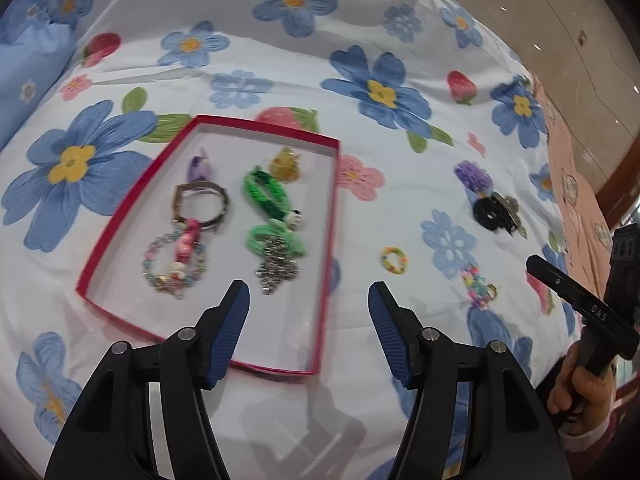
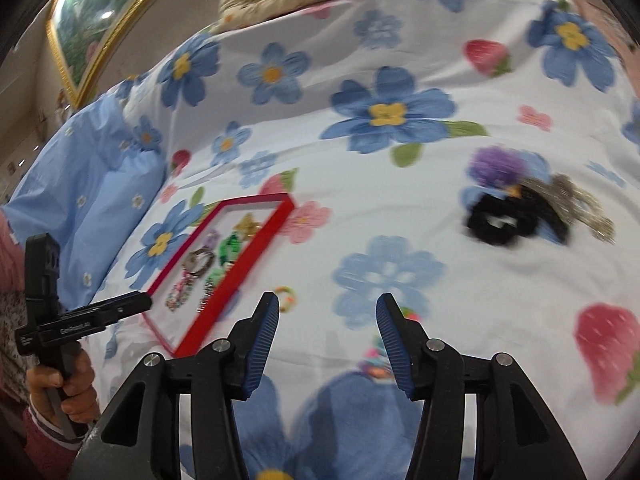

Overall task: Organize jewelry
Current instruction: 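Open both tools to release the keychain and chain and lift away, then grasp the yellow beaded ring with the left tool while the right tool grasps the gold ring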

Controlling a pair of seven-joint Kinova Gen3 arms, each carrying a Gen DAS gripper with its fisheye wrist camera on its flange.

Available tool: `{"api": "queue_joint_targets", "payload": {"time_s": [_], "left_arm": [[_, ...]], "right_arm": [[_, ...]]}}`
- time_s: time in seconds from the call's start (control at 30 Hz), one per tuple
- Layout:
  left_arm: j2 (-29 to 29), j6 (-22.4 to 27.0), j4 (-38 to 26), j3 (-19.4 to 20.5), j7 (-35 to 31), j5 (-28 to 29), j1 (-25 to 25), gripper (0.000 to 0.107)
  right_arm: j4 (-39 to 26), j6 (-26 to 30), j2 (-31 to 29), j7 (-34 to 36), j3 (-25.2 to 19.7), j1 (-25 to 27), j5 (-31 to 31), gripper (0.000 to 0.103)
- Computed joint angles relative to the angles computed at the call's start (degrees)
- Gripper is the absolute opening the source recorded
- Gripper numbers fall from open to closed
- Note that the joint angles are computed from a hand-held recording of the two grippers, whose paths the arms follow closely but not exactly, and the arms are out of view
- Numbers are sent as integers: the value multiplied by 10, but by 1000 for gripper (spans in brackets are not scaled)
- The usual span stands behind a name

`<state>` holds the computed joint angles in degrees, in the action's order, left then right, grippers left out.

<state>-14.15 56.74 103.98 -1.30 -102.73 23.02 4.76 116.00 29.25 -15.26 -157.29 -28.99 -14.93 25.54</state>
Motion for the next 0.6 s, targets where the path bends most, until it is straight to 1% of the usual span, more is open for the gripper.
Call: {"api": "queue_joint_targets", "payload": {"time_s": [0.13, 0.33, 0.5, 0.6], "left_arm": [[3, -2, -2, 19, 7, -2, 13, 61], [10, -9, -4, 47, 23, -19, 37, 61], [20, -12, -8, 64, 39, -36, 53, 61], [29, -16, -13, 75, 49, -50, 62, 61]], "right_arm": [[31, 6, -37, 6, 15, 2, -28, 53], [63, 8, -76, 24, 8, 29, -70, 53], [73, 5, -85, 45, 0, 48, -94, 53], [72, 6, -80, 57, -10, 59, -98, 53]]}}
